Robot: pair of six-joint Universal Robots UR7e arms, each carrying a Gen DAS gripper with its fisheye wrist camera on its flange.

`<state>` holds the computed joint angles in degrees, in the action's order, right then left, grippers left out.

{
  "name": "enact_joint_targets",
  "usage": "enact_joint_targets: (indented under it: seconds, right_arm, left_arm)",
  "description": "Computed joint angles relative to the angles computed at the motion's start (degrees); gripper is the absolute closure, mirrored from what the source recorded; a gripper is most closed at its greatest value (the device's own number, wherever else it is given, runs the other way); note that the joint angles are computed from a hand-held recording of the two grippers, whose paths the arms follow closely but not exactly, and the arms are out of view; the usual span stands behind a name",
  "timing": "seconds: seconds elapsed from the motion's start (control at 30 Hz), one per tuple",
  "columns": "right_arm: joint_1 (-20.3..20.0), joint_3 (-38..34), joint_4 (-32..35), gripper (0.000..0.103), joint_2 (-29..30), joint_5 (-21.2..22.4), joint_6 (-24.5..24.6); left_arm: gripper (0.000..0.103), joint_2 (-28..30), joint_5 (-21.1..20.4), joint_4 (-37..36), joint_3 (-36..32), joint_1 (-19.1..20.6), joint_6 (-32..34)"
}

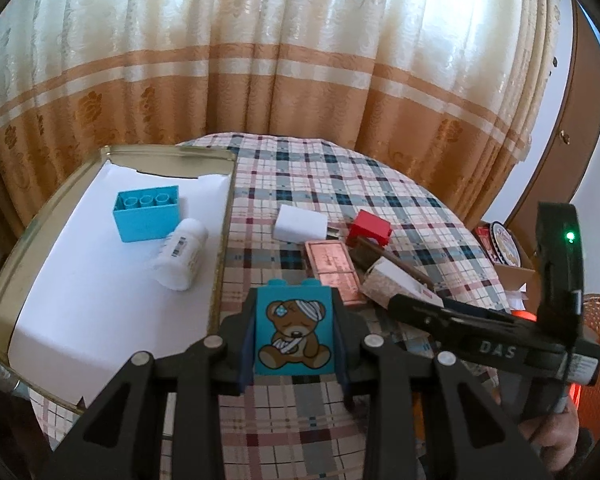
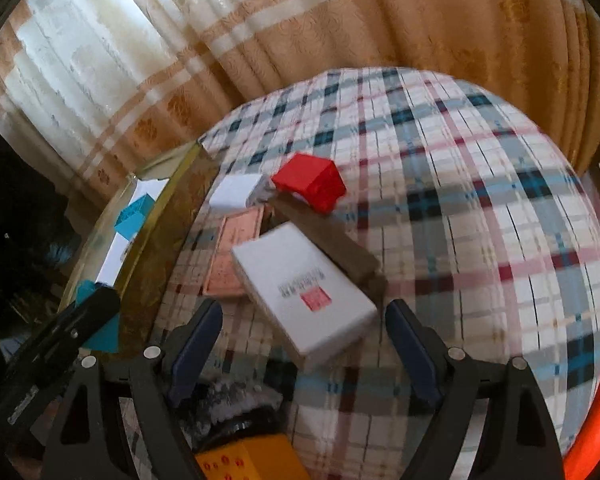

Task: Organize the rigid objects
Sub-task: 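Grasp the white printed box with the right gripper while the left gripper holds the bear block, then carry the white box into the tray and release it while the left gripper carries the bear block over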

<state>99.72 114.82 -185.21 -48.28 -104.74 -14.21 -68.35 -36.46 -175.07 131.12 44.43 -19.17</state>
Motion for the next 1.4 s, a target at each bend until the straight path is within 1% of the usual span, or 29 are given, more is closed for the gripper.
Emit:
enact_joint_targets:
  seconds: [0.1, 0.17, 0.27, 0.33, 0.43, 0.5, 0.63, 0.67, 0.7, 0.73, 0.77, 0.8, 0.83, 0.93, 1.0, 1.17, 1.3, 1.4]
  right_arm:
    - [0.50, -1.36, 2.07, 0.017, 0.63, -0.27, 0.90]
    - [0.68, -1.25, 2.54, 0.018, 0.62, 0.33, 0.77]
    - [1.23, -0.65, 3.87, 0.024, 0.25, 1.01, -0.18]
    - [1.64, -0.22, 4.39, 0.026, 0.02, 1.03, -1.35]
    - [2.78, -0.30, 2.61, 0.027, 0.72, -1.51, -3.30]
    - [3.16, -1.12, 2.12, 0.027, 1.46, -3.20, -3.26]
    - [2.87, -2.68, 3.23, 0.027, 2.42, -3.99, -2.61]
    - [2.86, -3.01, 3.51, 0.030, 2.81, -4.62, -2.82]
    - [3.05, -2.91, 2.06, 0.039, 3.29, -5.43, -3.64]
    - [3.31, -3.03, 1.33, 0.044, 3.67, -6.63, -4.18]
    - [3.56, -3.02, 0.68, 0.053, 3.86, -7.89, -4.59]
    - [3.47, -3.10, 1.16, 0.058, 3.74, -7.79, -4.45]
    - [3.24, -3.03, 1.71, 0.059, 3.36, -7.28, -4.15]
    - [2.97, -2.60, 2.07, 0.059, 2.47, -6.81, -2.86]
    - [2.89, -1.25, 0.73, 0.059, 0.96, -4.85, -2.46]
    - [4.97, 0.94, -3.21, 0.059, -1.91, -2.46, -2.69]
    - [7.43, 0.41, -4.01, 0.059, -2.39, -0.50, -2.87]
    - [9.22, -0.44, -4.76, 0.059, -1.48, 0.37, -3.04]
  left_arm:
    - [0.072, -0.59, -0.05, 0.09, 0.17, 0.25, -0.55]
    - [0.072, -0.91, -0.10, 0.05, 0.34, 0.40, -0.83]
    - [0.072, -1.28, -0.03, 0.13, 0.46, 0.63, -1.32]
    - [0.072, -1.58, -0.06, 0.26, 0.55, 0.69, -1.62]
    - [0.072, -1.73, -0.01, 0.04, 0.67, 0.67, -1.87]
    - [0.072, -1.75, -0.01, 0.05, 0.74, 0.66, -1.81]
    - [0.072, -1.90, -0.06, 0.09, 0.87, 0.69, -2.00]
    - [0.072, -2.00, -0.02, 0.13, 0.94, 0.71, -2.12]
    - [0.072, -2.02, -0.05, 0.15, 0.97, 0.74, -2.23]
    - [0.072, -2.10, -0.14, 0.11, 1.02, 0.80, -2.19]
    - [0.072, -2.12, -0.14, 0.07, 1.06, 0.82, -2.20]
    - [0.072, -2.14, -0.13, 0.05, 1.10, 0.85, -2.23]
    - [0.072, -2.17, -0.21, -0.07, 1.14, 0.86, -2.17]
    - [0.072, -2.34, -0.42, -0.74, 1.33, 0.91, -1.40]
    - [0.073, -2.43, -0.44, -1.19, 1.43, 0.89, -1.09]
    - [0.072, -2.65, 0.44, -2.18, 1.60, 0.66, -0.29]
    - [0.073, -3.47, 2.20, -3.49, 1.80, 0.49, 0.90]
    - [0.073, -3.92, 5.35, -4.64, 2.08, 0.16, 2.07]
